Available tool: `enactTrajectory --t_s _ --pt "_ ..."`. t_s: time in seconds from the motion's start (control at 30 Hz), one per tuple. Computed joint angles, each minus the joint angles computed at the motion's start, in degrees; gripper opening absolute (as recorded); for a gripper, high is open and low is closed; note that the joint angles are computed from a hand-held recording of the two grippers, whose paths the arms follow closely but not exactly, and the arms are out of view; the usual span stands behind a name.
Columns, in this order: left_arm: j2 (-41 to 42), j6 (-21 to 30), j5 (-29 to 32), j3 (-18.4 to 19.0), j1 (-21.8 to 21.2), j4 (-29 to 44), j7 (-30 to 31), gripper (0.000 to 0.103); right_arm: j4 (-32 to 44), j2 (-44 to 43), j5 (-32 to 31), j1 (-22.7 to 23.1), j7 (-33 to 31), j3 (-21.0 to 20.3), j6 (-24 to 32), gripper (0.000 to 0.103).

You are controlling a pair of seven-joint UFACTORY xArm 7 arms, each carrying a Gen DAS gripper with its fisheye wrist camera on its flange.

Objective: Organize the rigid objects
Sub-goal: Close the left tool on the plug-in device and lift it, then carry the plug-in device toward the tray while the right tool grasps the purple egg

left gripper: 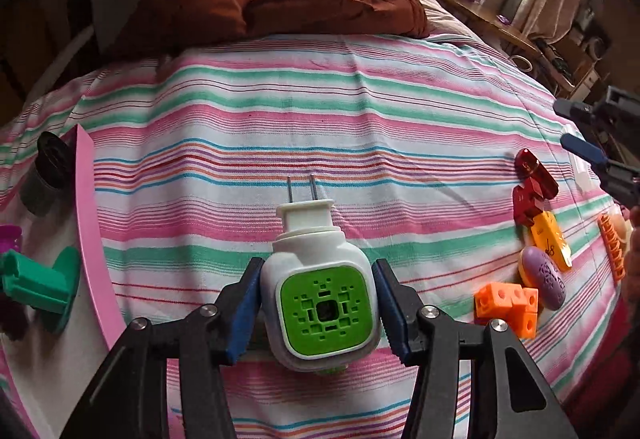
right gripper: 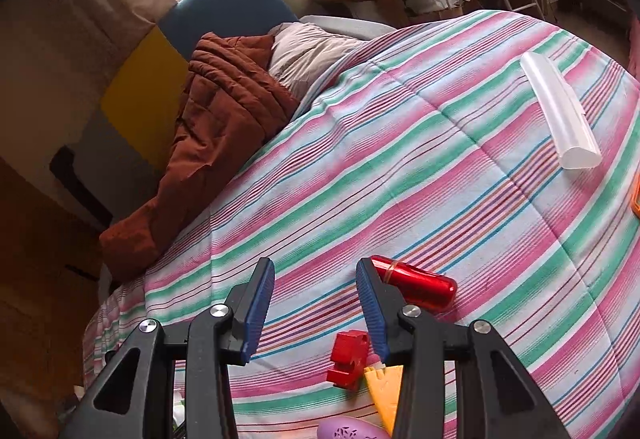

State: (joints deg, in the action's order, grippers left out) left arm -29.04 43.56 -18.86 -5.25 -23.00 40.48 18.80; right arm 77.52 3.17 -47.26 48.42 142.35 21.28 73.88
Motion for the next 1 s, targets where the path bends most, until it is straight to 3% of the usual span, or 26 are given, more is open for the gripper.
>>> enactTrajectory --t_s 0.2,0.6,1.0 --pt "-6.3 -1.5 0.4 1.2 0.1 -4.1 1.3 0.054 1.8 3.2 -2.3 -0.9 -8.7 -1.3 -9.8 0.043" --pt "-18.4 0.0 1.4 4.1 0.4 -8.0 2.1 0.054 8.9 9.2 -1.0 3.2 -20.8 -4.9 -10.2 0.042" --pt "-24.3 2.3 1.2 7.9 3.2 -10.7 4.7 0.054 15.6 13.7 4.6 6.6 -26.6 -7.0 -8.4 0.041"
